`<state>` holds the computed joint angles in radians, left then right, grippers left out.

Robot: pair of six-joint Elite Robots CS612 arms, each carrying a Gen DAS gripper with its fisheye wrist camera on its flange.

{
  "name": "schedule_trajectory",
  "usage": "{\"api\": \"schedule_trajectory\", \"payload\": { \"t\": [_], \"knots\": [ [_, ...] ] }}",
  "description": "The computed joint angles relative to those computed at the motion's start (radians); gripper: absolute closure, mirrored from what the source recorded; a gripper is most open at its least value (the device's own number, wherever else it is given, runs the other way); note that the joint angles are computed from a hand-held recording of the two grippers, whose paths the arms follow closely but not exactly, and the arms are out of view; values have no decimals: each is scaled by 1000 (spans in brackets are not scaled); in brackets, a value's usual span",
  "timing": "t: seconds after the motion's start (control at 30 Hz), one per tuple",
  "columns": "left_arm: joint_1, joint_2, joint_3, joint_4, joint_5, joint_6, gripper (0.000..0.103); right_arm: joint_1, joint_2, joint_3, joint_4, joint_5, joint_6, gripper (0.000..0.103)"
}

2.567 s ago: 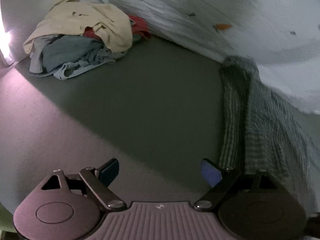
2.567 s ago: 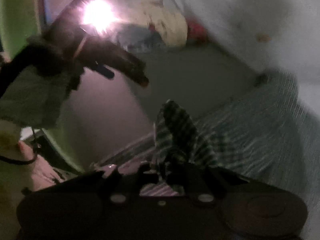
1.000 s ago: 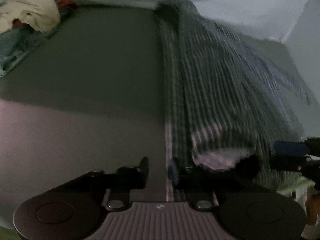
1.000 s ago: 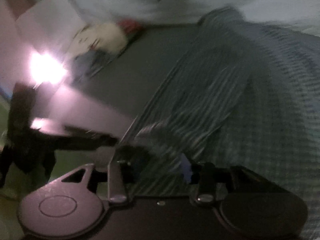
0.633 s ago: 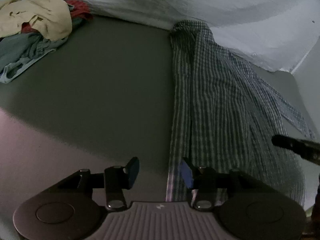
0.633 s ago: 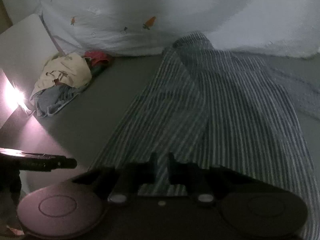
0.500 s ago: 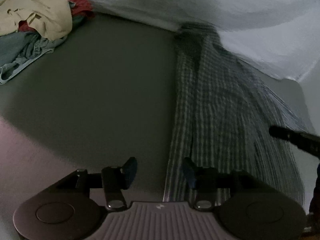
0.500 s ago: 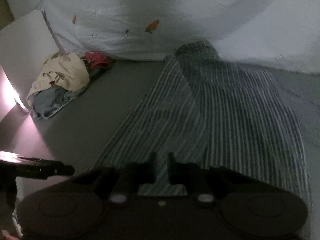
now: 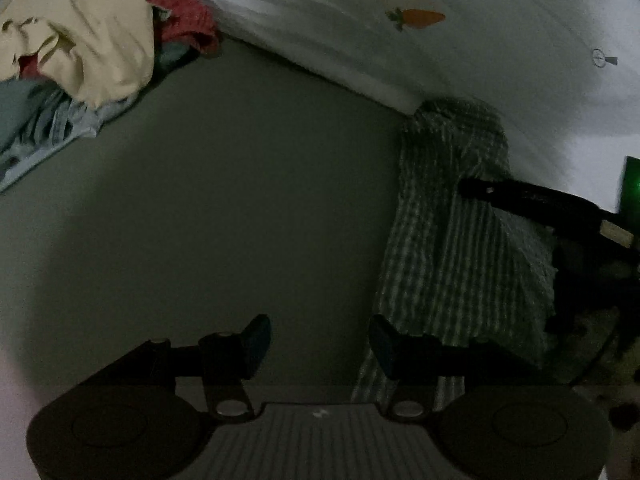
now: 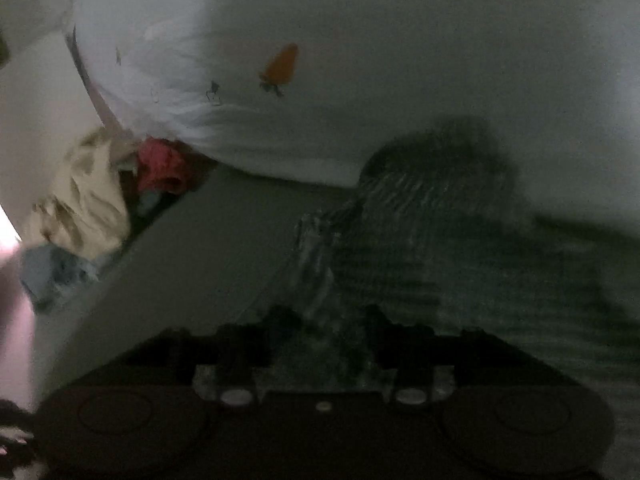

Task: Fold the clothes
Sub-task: 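Release the shirt and smooth the folded body with both grippers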

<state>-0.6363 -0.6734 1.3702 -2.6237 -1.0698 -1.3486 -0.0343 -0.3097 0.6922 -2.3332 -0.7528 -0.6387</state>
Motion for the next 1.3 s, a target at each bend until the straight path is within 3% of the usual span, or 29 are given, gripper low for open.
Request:
{"api": "schedule_trajectory", "payload": {
  "t": [0.03, 0.07, 0.13, 0.2, 0.27, 0.33, 0.4, 0.47, 0.53, 0.57, 0.63, 0.8, 0.87, 1.03, 1.17, 1.3],
  "knots": [
    [2, 2, -7, 14, 3, 0, 47, 1, 26, -51, 64, 26, -2, 100],
    [3, 1, -9, 19, 2, -2, 47, 2, 47, -88, 92, 51, 11, 100],
    [4, -1, -8, 23, -7, -7, 47, 5, 77, -133, 52, 72, 82, 101],
    [7, 1, -14, 41, -24, -1, 47, 14, 116, -207, 46, 53, 131, 101],
    [9, 4, -22, 62, -42, 8, 47, 28, 151, -278, 95, -8, 106, 101],
    [12, 9, -33, 77, -61, 24, 47, 48, 145, -255, 57, -115, 43, 100],
    [13, 12, -43, 82, -72, 53, 47, 50, 120, -196, -24, -135, 52, 98],
    [14, 16, -54, 77, -79, 98, 46, 51, 95, -149, -82, -162, 76, 86],
    [13, 19, -62, 71, -86, 148, 44, 42, 59, -79, -179, -166, 122, 79],
    [12, 20, -64, 65, -86, 173, 42, 34, 32, -30, -230, -169, 152, 63],
    [9, 21, -69, 48, -83, 224, 40, 17, -21, 65, -319, -174, 207, 51],
    [-2, 23, -70, -33, -92, 340, 29, -40, -190, 357, -390, -204, 262, 49],
    [-10, 26, -75, -54, -92, 382, 26, -58, -258, 479, -399, -257, 258, 36],
    [-32, 33, -79, -93, -134, 480, 15, -110, -412, 757, -420, -357, 256, 18],
    [-55, 40, -68, -96, -164, 508, 15, -145, -479, 899, -516, -393, 344, 8],
    [-80, 45, -55, -57, -217, 460, 15, -172, -518, 990, -629, -427, 362, 7]
  ]
}}
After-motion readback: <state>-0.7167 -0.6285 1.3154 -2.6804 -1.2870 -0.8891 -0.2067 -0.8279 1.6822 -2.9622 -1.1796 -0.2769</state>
